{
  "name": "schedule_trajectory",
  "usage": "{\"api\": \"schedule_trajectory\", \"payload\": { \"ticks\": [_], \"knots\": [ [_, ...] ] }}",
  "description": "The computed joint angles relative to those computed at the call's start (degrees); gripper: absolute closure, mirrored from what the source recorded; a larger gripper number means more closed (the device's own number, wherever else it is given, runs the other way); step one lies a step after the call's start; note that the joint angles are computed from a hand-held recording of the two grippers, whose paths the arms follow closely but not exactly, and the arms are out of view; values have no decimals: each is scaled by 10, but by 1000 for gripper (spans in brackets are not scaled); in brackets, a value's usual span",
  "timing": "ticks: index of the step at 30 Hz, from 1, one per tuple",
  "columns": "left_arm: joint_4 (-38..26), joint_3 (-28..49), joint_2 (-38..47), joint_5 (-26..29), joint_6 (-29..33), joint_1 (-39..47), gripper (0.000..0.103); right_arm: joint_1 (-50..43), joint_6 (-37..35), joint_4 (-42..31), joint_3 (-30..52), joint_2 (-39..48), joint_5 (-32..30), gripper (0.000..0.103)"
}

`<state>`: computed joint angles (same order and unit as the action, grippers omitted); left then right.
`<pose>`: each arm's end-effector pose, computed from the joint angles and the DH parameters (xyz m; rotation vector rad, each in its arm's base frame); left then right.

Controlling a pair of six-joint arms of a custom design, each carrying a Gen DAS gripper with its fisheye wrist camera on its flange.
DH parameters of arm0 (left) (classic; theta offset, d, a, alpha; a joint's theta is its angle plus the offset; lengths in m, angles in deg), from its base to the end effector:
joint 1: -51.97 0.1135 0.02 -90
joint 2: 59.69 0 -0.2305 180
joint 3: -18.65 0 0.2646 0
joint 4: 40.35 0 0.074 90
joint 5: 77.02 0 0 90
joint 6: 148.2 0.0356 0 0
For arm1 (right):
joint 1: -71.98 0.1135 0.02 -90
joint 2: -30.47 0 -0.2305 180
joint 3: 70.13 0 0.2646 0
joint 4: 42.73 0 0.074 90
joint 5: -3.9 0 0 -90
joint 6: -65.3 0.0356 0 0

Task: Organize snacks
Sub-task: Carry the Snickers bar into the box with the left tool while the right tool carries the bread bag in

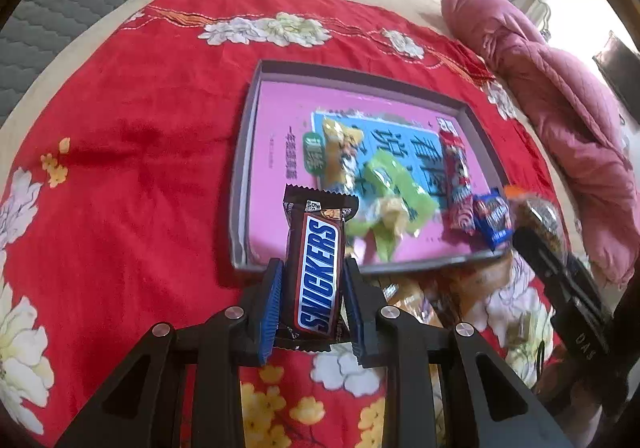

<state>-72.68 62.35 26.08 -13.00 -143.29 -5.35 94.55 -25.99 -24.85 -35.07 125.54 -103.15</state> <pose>0.1362 -0.1834 0.0640 -0.7101 2.5272 -0.1452 0.2294 0.1066 0.0415 -0.6306 2.2379 0.5319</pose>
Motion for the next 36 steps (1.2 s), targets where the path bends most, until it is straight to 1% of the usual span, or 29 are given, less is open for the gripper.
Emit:
{"api": "schedule_trajectory", "payload": {
  "ticks": [9, 17, 27, 36],
  "knots": [
    [42, -16, -1, 5, 49, 61, 73, 6, 4, 14, 25, 33, 18, 38],
    [76, -5, 28, 10, 90, 91, 73, 16, 5, 17, 47, 63, 34, 38],
    [108, 6, 74, 24, 106, 106, 73, 43, 11, 17, 80, 99, 49, 38],
    [121, 14, 98, 31, 111, 111, 73, 77, 7, 5, 116, 136, 67, 38]
  ]
}}
